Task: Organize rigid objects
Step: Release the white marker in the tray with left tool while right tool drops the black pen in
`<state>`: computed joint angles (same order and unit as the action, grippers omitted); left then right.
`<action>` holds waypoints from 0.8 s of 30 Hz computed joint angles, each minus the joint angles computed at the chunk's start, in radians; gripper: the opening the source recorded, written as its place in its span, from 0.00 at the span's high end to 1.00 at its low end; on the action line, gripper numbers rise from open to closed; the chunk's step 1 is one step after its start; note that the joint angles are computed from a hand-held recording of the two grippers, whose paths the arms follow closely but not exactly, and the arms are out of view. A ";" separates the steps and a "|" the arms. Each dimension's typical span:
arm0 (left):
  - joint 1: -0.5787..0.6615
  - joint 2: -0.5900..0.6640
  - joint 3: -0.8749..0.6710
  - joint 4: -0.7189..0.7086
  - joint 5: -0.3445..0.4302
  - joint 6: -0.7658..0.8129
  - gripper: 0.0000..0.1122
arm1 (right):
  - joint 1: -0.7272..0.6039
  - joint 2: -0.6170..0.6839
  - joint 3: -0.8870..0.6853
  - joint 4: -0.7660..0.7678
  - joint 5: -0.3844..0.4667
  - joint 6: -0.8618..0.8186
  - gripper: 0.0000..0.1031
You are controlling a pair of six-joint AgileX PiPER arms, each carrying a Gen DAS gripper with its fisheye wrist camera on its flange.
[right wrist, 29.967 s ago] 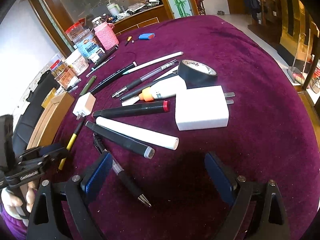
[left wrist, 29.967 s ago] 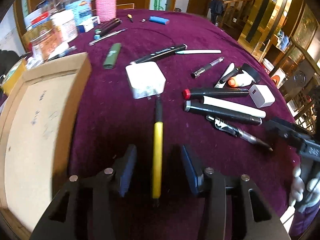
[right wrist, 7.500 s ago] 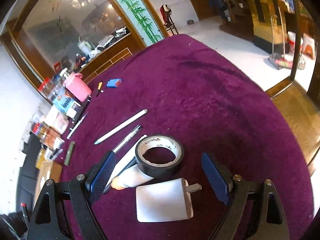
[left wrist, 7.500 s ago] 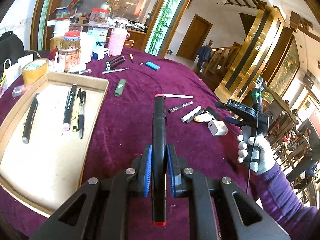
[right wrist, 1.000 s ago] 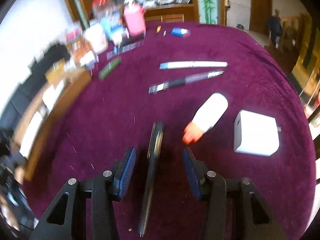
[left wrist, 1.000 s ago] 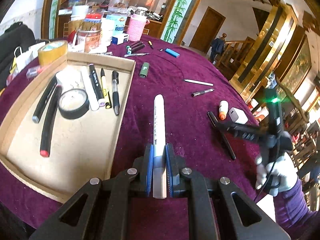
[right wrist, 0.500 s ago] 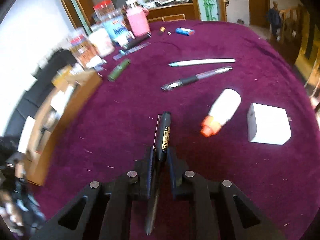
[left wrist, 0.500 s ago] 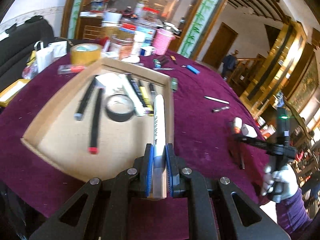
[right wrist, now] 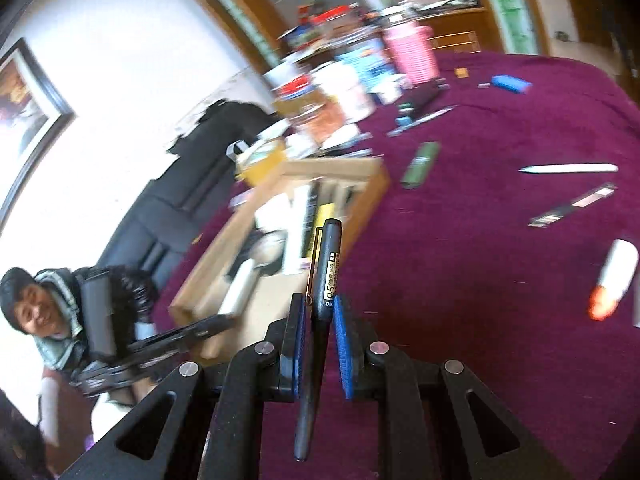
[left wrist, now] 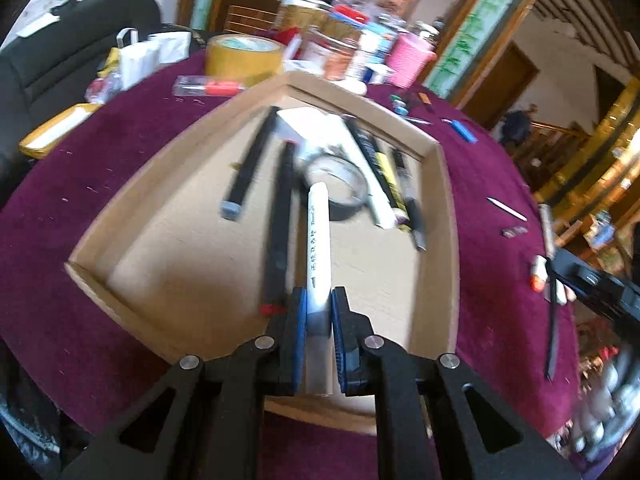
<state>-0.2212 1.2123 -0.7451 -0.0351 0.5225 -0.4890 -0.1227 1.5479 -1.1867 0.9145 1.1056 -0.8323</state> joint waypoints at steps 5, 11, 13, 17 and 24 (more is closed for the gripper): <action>0.041 -0.035 0.022 -0.018 -0.013 0.001 0.71 | 0.156 0.017 -0.029 -0.008 -0.024 0.064 0.85; 0.116 -0.263 0.121 -0.107 -0.002 0.074 0.56 | 0.328 0.057 -0.057 -0.064 -0.081 0.164 0.84; 0.159 -0.356 0.144 -0.069 0.021 0.044 0.50 | 0.374 0.087 -0.076 -0.086 -0.090 0.209 0.84; 0.324 -0.443 0.155 -0.198 0.071 0.217 0.49 | 0.445 0.166 -0.113 -0.118 -0.093 0.292 0.84; 0.516 -0.435 0.187 -0.482 0.110 0.549 0.49 | 0.533 0.246 -0.192 -0.298 -0.148 0.482 0.84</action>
